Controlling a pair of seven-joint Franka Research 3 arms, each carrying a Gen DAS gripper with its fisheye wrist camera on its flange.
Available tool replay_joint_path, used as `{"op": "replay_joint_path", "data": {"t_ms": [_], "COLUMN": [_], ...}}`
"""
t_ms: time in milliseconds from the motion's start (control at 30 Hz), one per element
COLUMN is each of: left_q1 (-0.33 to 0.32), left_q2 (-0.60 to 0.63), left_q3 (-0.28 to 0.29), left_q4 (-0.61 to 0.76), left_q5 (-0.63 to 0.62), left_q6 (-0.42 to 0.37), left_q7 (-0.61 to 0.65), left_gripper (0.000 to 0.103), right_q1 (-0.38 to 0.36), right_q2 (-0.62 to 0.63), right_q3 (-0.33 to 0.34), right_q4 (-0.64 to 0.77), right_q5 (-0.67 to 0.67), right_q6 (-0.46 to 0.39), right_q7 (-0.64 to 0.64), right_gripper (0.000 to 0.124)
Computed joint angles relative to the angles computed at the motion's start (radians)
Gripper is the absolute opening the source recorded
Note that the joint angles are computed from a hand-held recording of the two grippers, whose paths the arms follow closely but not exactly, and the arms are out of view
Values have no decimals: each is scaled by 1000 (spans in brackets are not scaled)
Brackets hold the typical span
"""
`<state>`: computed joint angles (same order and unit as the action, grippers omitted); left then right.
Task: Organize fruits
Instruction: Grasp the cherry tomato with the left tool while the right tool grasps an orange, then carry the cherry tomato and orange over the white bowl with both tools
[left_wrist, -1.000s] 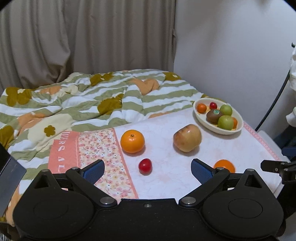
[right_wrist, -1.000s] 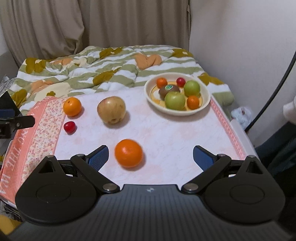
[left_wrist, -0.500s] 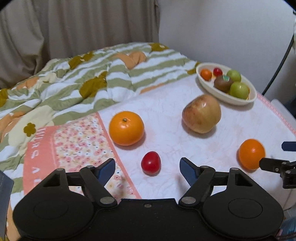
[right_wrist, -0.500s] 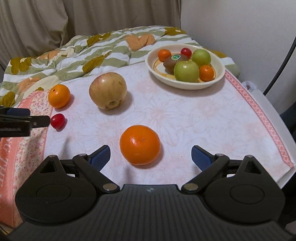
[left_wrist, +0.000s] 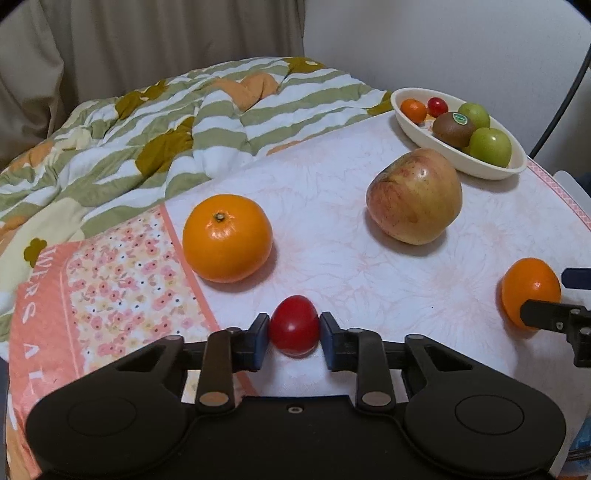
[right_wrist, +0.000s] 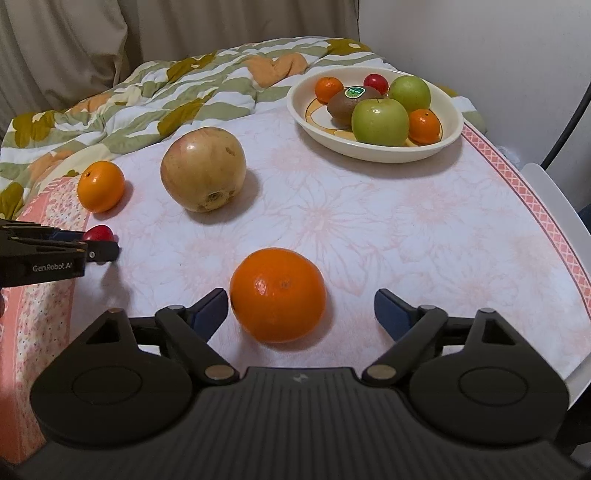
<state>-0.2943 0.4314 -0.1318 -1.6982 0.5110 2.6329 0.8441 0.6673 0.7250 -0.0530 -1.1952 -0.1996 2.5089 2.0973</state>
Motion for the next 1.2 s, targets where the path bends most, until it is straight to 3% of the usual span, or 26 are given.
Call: {"op": "replay_joint_path", "data": {"t_ms": [467, 800, 1200], "left_q1": [-2, 1, -12], "left_q2": [-60, -172, -308], "left_q3": [7, 1, -27], "left_q4": [-85, -204, -281], "left_q5": [17, 65, 294], "left_q6": [18, 66, 73], "left_q7": [-83, -213, -496], "left_gripper": [31, 31, 31], "right_q1": [2, 9, 10], "right_q2": [69, 29, -133], "right_q3": [8, 8, 21], "right_q4": [101, 56, -116], "right_q5": [33, 26, 12], "right_q6": [-26, 10, 81], "right_q7": [-63, -76, -82], "right_gripper": [75, 74, 74]}}
